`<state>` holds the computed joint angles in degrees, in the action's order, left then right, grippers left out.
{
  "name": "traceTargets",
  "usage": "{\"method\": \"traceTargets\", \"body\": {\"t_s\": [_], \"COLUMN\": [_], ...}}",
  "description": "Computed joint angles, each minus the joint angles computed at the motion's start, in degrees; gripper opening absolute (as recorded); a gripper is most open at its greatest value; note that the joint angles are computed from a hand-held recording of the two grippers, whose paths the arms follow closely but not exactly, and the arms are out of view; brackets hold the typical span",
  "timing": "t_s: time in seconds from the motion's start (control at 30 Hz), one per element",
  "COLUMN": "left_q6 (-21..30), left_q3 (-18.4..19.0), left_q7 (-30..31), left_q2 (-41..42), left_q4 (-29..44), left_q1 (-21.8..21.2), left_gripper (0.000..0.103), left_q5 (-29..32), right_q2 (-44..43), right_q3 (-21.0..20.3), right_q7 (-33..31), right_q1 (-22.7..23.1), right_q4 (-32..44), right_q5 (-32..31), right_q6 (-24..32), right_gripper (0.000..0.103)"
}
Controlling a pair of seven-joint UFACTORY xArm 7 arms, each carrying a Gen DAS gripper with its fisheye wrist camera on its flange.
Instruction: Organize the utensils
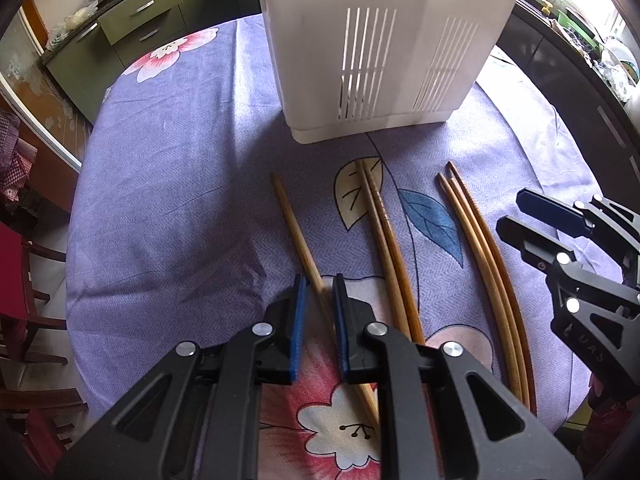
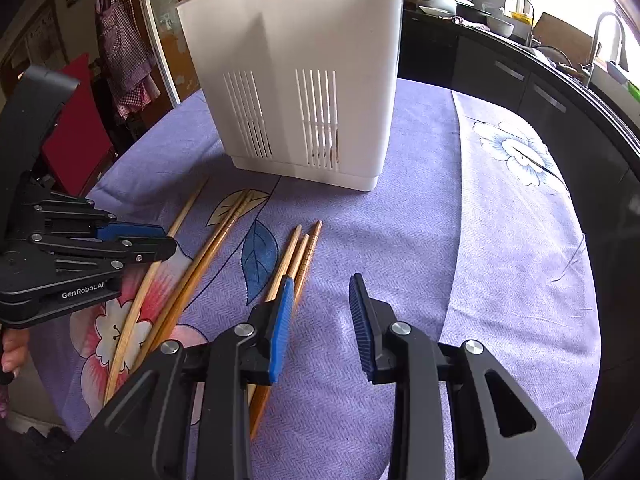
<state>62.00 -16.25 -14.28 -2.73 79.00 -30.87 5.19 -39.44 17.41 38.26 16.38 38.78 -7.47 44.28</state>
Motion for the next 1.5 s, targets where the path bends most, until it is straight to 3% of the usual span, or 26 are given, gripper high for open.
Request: {"method": "traceTargets", "body": {"t_s": [0.43, 0.67, 0.83, 0.9, 1.0, 1.5], "left_q6": [-0.4, -0.3, 0.0, -0.3, -0.4, -1.3], "left_q3": [0.2, 0.2, 0.1, 0.1, 0.3, 0.6], "left_q7": [1.3, 1.3, 0.9, 0.7, 1.2, 2.9], "left_q2": [-0.1, 0.0, 0.6, 0.6, 0.5, -0.3], "left_q4": [-0.2, -0.1, 0.6, 0.6, 0.4, 1.6], "left_q1": [0.2, 0.2, 0.1, 0.0, 0.1, 0.4], "left_gripper": [0.014, 0.014, 0.014, 0.013, 0.011, 0.006], "left_q5": [-1.0, -0.9, -0.5, -0.5, -1.4, -2.9], "right_q2": [-0.5, 4.3, 6.8, 7.5, 8.1, -1.8], "right_q3": [-0.4, 1.0, -0.1, -1.3, -2.0, -2.5], "right_q7": [1.1, 0.7, -0.1, -1.3, -1.9, -1.5], "right_q1": [-0.6, -0.5, 0.3, 1.0, 1.4, -0.1], "right_q4": [-0.2, 2.7, 4.6, 5.2, 5.7, 4.4], "right_q5": [-1.1, -2.4, -1.9, -0.4, 0.9, 3.0], "right_q6": [1.8, 3.0, 3.4, 3.7, 3.5, 2.0], "right_gripper": [0.032, 0.031, 0.022, 0.01, 0.007, 0.006]}}
